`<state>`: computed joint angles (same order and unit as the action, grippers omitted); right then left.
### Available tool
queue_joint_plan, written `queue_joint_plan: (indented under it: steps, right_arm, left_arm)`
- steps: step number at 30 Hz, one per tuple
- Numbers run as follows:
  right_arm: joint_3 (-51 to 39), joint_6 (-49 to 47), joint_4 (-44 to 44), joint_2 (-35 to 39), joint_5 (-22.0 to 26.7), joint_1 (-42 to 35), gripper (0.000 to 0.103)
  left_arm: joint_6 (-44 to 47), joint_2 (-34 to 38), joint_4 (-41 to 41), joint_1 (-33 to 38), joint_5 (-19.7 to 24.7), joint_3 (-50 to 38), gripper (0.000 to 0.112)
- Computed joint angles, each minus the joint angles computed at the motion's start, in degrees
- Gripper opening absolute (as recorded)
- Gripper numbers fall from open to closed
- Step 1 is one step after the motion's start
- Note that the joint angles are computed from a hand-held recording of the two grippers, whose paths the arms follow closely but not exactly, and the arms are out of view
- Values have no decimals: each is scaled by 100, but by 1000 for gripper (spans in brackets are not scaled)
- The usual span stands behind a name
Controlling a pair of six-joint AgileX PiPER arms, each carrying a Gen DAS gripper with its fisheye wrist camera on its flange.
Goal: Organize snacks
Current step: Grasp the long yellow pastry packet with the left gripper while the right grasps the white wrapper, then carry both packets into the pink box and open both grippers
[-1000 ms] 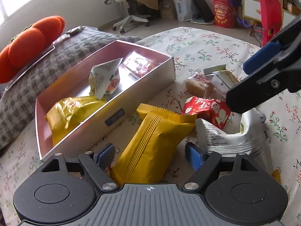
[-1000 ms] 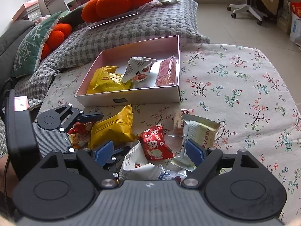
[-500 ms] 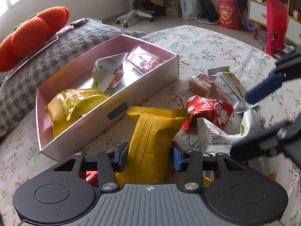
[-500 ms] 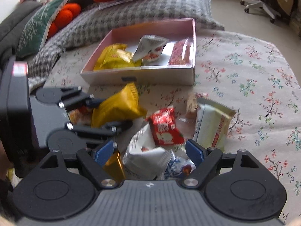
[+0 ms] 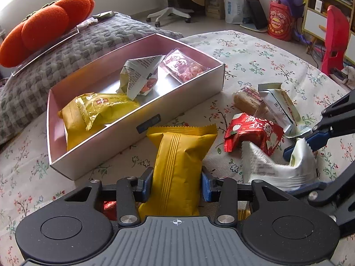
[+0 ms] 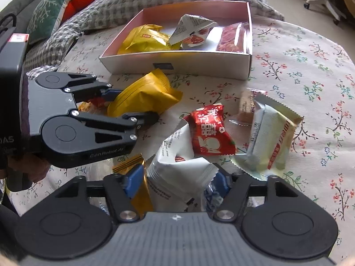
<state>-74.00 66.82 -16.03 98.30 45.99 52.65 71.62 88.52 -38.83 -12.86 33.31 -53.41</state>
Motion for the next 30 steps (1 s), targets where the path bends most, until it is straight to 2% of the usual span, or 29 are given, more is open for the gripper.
queue_joint_plan:
  steps: [5, 16, 26, 30]
  right_arm:
    - [65, -3, 27, -37, -172, -12, 48]
    - [210, 618, -530, -286, -280, 45, 47]
    - [455, 1514, -1233, -532, -296, 70, 47]
    - [531, 1976, -1584, -589, -249, 105, 47]
  left_arm:
    - [-119, 8, 21, -16, -27, -9, 39]
    - [-479, 4, -4, 114, 149, -144, 37]
    - [-399, -104, -582, 443, 783, -348, 37]
    - [-474, -111, -682, 491, 821, -416, 37]
